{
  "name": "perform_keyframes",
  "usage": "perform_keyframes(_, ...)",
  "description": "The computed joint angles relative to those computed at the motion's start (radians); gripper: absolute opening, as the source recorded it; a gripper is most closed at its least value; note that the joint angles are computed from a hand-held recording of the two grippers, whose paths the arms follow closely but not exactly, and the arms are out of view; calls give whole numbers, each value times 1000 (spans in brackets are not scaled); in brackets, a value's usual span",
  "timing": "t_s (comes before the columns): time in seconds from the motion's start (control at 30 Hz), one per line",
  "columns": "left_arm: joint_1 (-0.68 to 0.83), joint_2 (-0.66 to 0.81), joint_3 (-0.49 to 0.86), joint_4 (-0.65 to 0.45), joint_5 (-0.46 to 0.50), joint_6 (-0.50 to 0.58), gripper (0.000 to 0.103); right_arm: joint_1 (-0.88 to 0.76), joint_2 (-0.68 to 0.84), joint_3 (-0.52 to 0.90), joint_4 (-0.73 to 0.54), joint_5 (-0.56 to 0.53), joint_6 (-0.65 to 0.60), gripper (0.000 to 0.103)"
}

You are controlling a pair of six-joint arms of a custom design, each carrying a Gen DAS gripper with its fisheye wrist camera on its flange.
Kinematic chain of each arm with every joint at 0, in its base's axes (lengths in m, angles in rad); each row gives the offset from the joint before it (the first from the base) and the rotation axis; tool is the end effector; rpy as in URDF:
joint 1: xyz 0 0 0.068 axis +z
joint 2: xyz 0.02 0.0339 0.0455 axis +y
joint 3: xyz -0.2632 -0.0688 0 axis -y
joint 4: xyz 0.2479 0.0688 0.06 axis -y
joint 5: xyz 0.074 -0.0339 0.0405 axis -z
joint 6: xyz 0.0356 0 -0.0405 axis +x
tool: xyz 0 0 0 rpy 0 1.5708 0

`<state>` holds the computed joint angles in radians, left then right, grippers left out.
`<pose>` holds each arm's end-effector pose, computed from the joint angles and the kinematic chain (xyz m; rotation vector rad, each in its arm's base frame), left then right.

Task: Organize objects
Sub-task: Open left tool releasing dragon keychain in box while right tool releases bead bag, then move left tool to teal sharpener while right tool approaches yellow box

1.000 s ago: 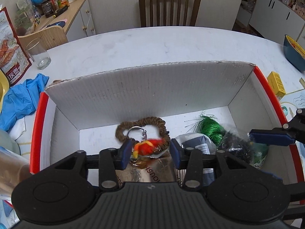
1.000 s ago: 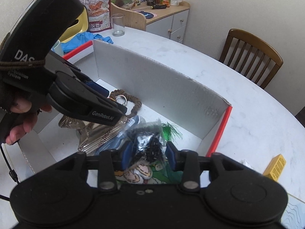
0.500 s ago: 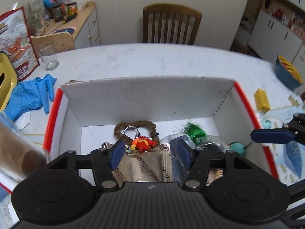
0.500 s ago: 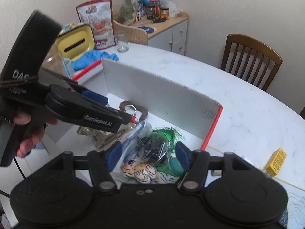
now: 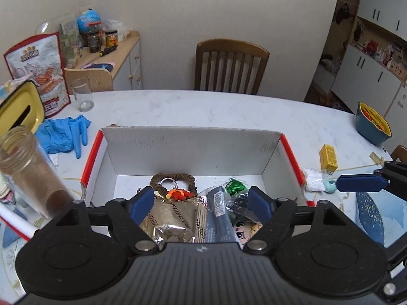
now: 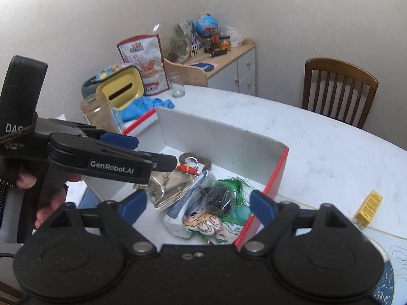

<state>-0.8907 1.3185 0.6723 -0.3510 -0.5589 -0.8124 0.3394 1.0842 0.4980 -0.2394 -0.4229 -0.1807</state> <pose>0.1687 -0.1785 0.1795 -0.1070 2.3623 -0.0773 0.1920 0.0833 0.1807 -0.8019 2.2402 0.5808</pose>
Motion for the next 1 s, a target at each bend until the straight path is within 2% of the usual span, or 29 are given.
perform_keyframes(0.23, -116, 27, 62, -63, -78, -165, 84, -172, -77, -20, -102, -142, -105, 97)
perform_keyframes(0.33, -171, 78, 118, -89, -114, -204, 84, -297, -83, -9, -178, -214, -216, 97)
perform_keyframes(0.47, -231, 175, 212, -112, -156, -247, 93, -467, -50, 32, -285, -249, -385, 97)
perform_keyframes(0.57, -261, 260, 292, -116, -172, -251, 94, -614, 16, 77, -348, -279, -520, 97)
perform_keyframes(0.63, -280, 320, 348, -116, -185, -249, 103, -703, 72, 115, -383, -295, -597, 97)
perform_keyframes(0.73, -306, 414, 431, -104, -216, -243, 103, -816, 155, 168, -410, -314, -697, 97)
perform_keyframes(1.0, -333, 650, 667, -94, -231, -191, 103, -968, 382, 318, -382, -319, -780, 97)
